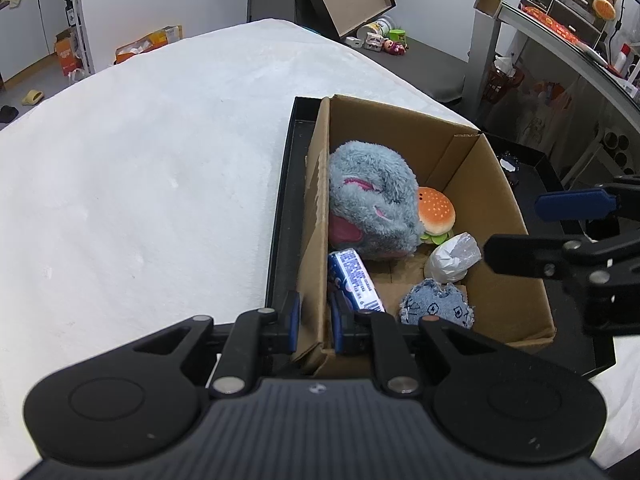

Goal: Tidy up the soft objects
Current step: 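Lower the tissue pack into the box and open the right tool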

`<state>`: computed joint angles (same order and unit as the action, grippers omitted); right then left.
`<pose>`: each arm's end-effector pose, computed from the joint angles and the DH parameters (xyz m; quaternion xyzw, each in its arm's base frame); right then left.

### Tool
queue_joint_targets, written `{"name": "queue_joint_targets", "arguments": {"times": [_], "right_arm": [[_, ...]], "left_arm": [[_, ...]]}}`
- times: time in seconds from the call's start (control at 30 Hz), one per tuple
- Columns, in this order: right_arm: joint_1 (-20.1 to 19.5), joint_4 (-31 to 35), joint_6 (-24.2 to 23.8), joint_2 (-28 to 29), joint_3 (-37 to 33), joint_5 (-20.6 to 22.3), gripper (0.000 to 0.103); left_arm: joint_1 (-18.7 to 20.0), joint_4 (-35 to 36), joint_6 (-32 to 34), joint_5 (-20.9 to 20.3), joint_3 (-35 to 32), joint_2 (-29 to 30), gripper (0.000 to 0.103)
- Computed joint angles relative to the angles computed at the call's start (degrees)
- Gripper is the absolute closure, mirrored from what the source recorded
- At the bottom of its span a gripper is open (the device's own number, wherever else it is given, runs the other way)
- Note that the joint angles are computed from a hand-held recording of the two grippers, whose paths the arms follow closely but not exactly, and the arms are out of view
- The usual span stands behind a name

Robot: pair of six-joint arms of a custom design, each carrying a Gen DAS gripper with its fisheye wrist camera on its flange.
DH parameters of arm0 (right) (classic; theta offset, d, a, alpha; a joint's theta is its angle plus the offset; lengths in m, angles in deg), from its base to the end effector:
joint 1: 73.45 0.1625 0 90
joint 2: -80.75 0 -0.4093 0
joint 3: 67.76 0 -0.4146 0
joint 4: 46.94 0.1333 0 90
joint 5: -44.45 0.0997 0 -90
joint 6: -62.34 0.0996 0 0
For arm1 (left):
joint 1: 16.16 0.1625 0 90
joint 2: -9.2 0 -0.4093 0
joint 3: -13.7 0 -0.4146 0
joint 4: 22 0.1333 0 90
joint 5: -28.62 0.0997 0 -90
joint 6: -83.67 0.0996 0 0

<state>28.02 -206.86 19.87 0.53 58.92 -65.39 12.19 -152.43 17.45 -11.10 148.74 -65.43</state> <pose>0.1937 -0.4544 0.2191 0.4062 -0.8755 0.1479 0.2161 -0.2393 -0.3676 0.1027 0.0381 0.8938 -0.3068 0.3249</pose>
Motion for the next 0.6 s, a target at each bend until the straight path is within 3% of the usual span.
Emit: {"name": "queue_joint_targets", "arguments": {"times": [0.5,0.6], "right_arm": [[-5.19,1.48,-5.78,-2.73,-2.00,2.39,0.028],[-6.92,1.48,-7.53,-3.18,-2.24,3.97,0.023]], "left_arm": [[-0.59,9.19,-4.08,0.85,-4.32,2.72,0.087],[-0.46,10.89,-4.72,1.02,-5.41,3.45,0.087]]}}
